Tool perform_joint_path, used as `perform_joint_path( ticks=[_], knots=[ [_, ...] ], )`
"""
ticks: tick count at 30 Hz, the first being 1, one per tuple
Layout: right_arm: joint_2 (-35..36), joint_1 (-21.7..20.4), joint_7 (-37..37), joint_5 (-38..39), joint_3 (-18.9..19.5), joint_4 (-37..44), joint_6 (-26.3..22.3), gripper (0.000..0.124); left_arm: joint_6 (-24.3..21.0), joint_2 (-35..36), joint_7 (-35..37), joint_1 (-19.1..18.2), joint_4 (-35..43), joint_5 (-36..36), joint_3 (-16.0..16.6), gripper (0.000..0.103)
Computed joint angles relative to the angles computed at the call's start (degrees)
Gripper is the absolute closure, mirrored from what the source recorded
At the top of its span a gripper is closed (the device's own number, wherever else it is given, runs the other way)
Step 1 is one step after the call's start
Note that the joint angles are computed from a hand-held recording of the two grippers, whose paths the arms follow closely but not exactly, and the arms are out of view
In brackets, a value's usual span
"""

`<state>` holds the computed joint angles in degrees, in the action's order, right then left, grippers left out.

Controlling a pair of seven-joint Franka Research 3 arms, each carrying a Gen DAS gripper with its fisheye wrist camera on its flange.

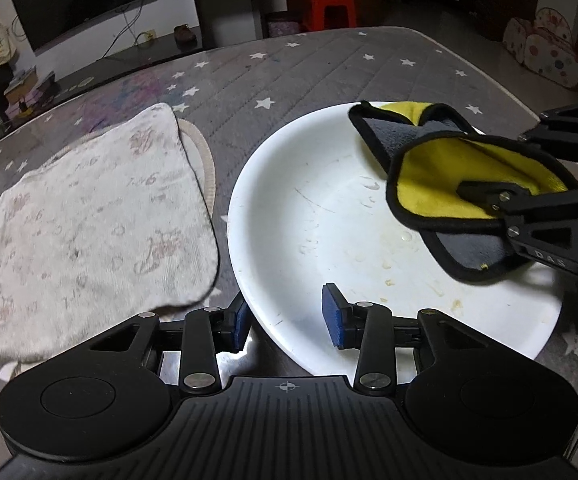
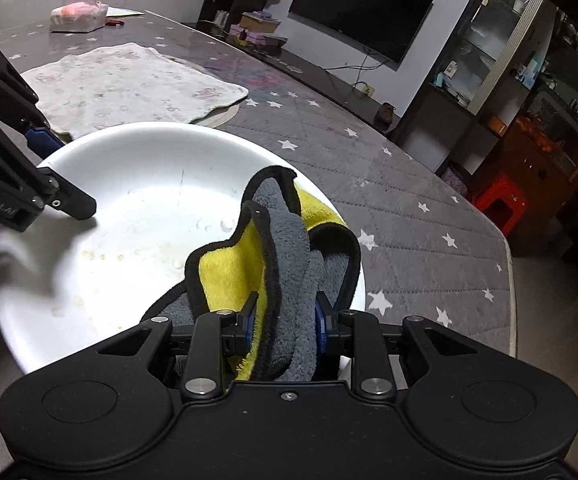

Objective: Clean bowl
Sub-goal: 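Rub the cloth over the bowl bottom with the right gripper, then wipe the cloth along the bowl wall toward the left gripper with the right gripper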

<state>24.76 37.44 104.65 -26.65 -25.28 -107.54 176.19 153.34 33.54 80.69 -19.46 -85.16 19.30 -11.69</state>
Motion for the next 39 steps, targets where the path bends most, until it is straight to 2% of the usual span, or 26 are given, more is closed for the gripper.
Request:
perform_joint_path(
  ticks=[4, 9, 21, 33, 39],
  knots=[
    [2.5, -2.0, -0.9, 2.8, 2.1, 3.0, -0.2, 0.097, -0.2, 0.6, 1.1, 0.2, 0.9, -0.2, -0.2, 0.064],
    [5.2, -2.5, -2.0, 6.6, 2.7, 5.9, 0.2, 0.096, -0.1, 0.8, 2.6, 0.7, 1.0, -1.0, -0.7, 0.063],
    [7.8, -7.0, -9.7, 17.2, 9.6, 10.5, 0.0, 0.096, 0.5, 0.7, 2.7, 0.5, 0.7, -1.2, -0.3, 0.063],
    [5.4, -6.6, -15.8, 20.2, 11.2, 7.7, -0.1, 0.096, 0.4, 0.5, 1.5, -0.3, 0.7, -0.6, 0.1, 0.063],
    [2.0, -3.9, -15.5, 19.3, 8.9, 2.4, 1.0, 0.097, 0.7, 0.3, 0.9, -0.4, 0.3, 0.1, 0.2, 0.062]
  ],
)
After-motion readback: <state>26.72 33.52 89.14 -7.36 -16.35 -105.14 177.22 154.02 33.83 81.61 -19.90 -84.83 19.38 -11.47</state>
